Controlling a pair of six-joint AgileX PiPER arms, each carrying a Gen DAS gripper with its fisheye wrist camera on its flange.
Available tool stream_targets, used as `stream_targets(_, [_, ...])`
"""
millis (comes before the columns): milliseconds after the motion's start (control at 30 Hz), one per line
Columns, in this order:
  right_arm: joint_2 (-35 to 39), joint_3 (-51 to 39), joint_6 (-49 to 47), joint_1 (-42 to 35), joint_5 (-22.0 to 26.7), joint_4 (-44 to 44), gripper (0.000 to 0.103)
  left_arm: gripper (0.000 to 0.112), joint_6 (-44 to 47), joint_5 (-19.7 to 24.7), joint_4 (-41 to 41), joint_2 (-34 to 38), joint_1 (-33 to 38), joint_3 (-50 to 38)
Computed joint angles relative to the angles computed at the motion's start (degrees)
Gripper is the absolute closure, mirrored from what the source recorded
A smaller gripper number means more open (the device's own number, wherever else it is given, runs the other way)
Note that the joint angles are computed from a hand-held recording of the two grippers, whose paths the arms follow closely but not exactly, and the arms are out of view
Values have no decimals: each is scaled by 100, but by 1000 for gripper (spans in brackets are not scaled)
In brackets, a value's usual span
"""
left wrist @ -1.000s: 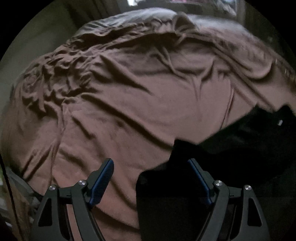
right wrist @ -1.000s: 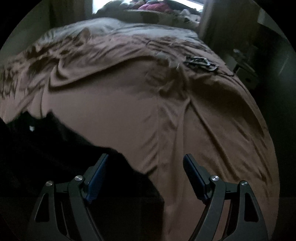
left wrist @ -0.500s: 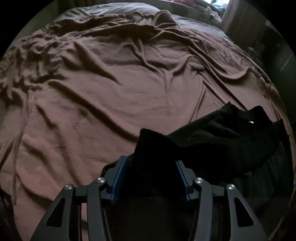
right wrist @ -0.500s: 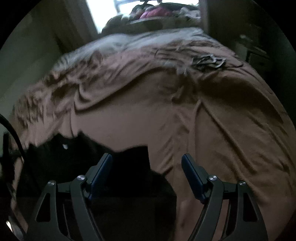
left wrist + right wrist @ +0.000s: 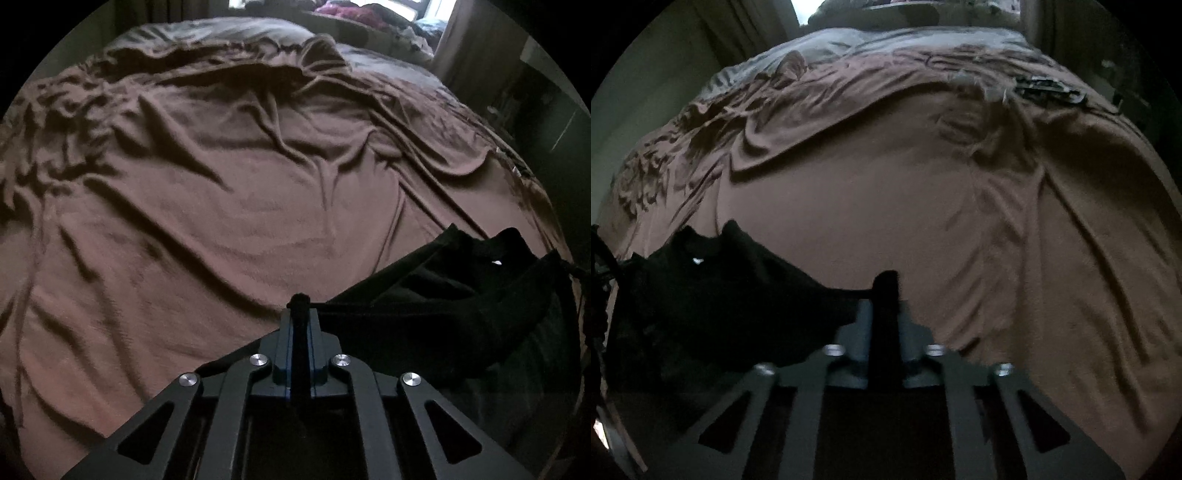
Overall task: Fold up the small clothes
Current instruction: 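Lift both open tools off the folded black shirt and pull back, then lower both open tools around the folded black shirt's end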
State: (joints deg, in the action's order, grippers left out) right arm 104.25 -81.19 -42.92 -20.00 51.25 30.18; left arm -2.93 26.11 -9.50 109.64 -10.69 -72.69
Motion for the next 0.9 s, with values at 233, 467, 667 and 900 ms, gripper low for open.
stream_targets(233, [-1033, 870, -514, -151, -216, 390, 99, 107, -97, -208, 77, -802, 67, 484])
stream_targets(467, [-1638, 1131, -903, -333, -176, 840, 99, 108, -384, -178, 367, -1138, 209, 490])
stream_targets(667, [-1420, 1266, -640, -119, -731, 648, 100, 108, -598, -155, 706, -615, 90, 70])
stream_targets(900, [-851, 1195, -46, 118, -1269, 156, 100, 108, -672, -35, 867, 335, 16, -601])
